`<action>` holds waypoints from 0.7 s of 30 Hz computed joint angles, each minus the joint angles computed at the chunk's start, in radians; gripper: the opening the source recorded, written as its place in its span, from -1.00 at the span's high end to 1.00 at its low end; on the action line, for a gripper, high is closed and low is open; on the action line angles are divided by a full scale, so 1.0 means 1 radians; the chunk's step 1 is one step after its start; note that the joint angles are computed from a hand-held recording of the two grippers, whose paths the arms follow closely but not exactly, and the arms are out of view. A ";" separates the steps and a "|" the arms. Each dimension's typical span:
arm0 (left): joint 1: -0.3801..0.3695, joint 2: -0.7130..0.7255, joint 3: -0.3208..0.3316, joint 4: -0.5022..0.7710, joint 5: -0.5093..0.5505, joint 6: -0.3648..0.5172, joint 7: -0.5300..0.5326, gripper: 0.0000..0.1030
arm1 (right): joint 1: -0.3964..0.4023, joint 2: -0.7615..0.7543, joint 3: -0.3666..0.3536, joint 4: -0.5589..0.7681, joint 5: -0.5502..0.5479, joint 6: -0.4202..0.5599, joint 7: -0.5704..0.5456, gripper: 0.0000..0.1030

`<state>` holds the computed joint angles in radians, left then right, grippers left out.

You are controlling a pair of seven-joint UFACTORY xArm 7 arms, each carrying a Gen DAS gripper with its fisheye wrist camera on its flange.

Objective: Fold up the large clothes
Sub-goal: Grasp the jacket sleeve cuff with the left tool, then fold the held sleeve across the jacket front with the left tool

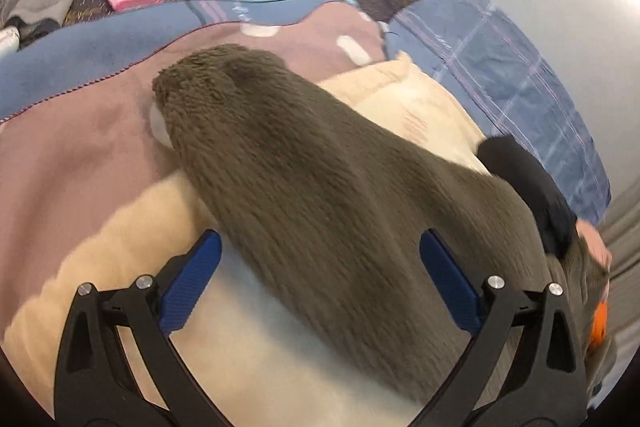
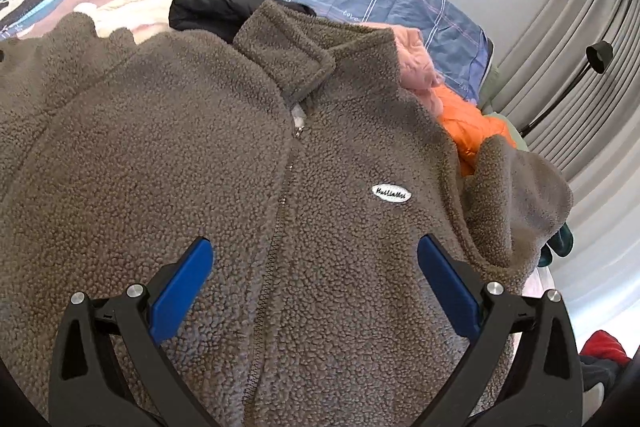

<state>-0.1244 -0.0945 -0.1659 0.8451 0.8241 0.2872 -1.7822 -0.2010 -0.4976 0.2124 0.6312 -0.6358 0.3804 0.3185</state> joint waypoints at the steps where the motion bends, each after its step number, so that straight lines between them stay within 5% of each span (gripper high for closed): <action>1: 0.006 0.005 0.012 -0.006 -0.018 -0.015 0.009 -0.88 | 0.000 -0.006 -0.007 -0.003 0.000 -0.005 -0.004 -0.97; 4: 0.031 0.018 0.036 -0.020 -0.029 -0.092 0.016 -0.81 | 0.004 -0.015 -0.038 -0.005 0.027 -0.018 -0.030 -0.97; 7: 0.031 0.030 0.043 0.000 -0.078 -0.060 0.092 -0.50 | 0.011 -0.019 -0.064 -0.001 0.070 -0.018 -0.061 -0.97; 8: 0.033 0.032 0.045 0.002 -0.083 -0.060 0.096 -0.20 | 0.011 -0.020 -0.068 -0.001 0.082 -0.019 -0.069 -0.97; 9: 0.056 0.034 0.034 -0.003 -0.073 -0.085 0.086 0.36 | 0.011 -0.021 -0.072 0.000 0.095 -0.020 -0.077 -0.97; 11: 0.055 0.041 0.067 -0.026 -0.095 -0.186 0.080 0.70 | 0.007 -0.026 -0.076 -0.001 0.111 -0.024 -0.091 -0.97; 15: 0.105 -0.001 0.014 0.003 0.116 -0.178 -0.099 0.77 | 0.005 -0.031 -0.089 -0.006 0.139 -0.028 -0.134 -0.97; 21: 0.017 -0.012 -0.079 0.211 0.159 -0.045 0.079 0.78 | 0.037 -0.014 -0.169 -0.003 0.245 -0.028 -0.265 -0.97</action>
